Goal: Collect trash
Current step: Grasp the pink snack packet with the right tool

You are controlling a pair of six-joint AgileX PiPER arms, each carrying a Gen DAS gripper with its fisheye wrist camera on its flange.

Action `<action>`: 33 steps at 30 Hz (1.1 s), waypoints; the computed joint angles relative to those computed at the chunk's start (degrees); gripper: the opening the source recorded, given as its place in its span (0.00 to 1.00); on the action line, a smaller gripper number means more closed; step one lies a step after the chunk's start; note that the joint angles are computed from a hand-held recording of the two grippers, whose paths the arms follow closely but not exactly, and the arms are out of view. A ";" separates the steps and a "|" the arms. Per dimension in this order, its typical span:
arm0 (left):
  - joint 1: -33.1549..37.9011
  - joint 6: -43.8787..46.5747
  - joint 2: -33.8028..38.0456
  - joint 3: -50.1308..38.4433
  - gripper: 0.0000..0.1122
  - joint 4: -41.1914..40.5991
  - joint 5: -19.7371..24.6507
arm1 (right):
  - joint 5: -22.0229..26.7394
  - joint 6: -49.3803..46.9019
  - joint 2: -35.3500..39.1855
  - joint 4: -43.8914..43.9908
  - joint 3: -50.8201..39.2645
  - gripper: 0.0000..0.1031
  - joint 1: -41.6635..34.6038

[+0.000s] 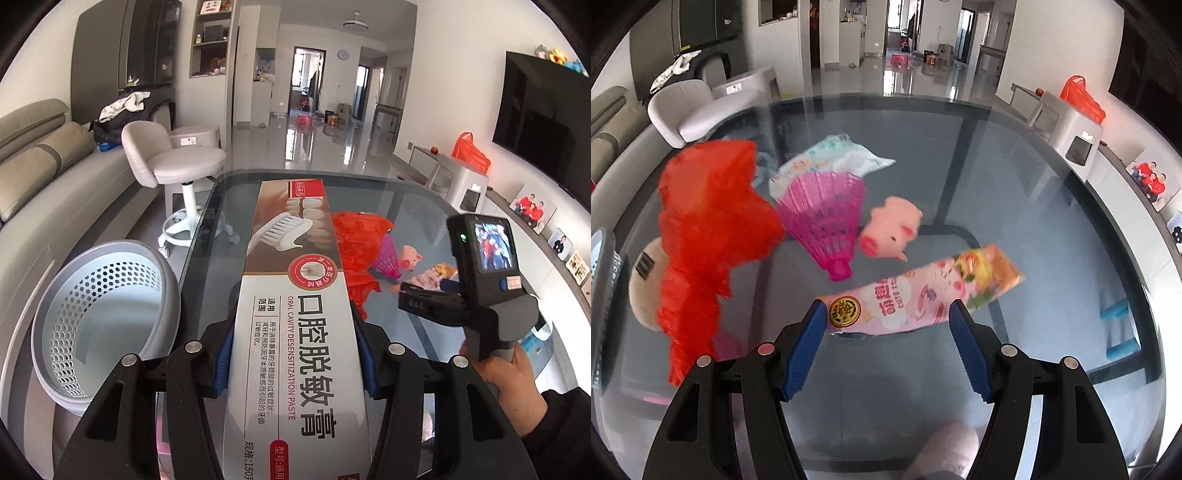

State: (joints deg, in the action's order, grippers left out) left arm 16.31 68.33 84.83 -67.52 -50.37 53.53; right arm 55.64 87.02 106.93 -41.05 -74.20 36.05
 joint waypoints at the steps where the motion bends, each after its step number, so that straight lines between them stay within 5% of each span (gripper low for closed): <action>1: 0.12 0.27 -0.02 0.16 0.45 -0.35 -0.17 | 0.12 0.90 -0.78 -0.41 1.19 0.64 0.28; 11: 0.99 2.61 0.17 3.02 0.45 -3.39 -0.67 | -0.90 10.92 -10.97 -2.53 16.29 0.64 2.07; 16: 1.26 4.10 0.18 3.77 0.45 -5.44 -2.32 | -6.97 18.74 -18.22 -7.94 23.49 0.64 2.47; 21: 0.98 5.64 0.01 5.09 0.45 -6.42 -4.62 | -11.38 15.22 -15.61 -6.63 20.13 0.64 -2.32; 27: 1.40 5.90 0.98 4.91 0.45 -6.29 -5.22 | -10.24 5.64 -7.81 -0.76 11.88 0.63 -5.69; 33: 2.24 5.49 1.91 4.17 0.45 -5.84 -5.31 | -7.82 3.25 -4.06 -0.86 8.07 0.35 -5.46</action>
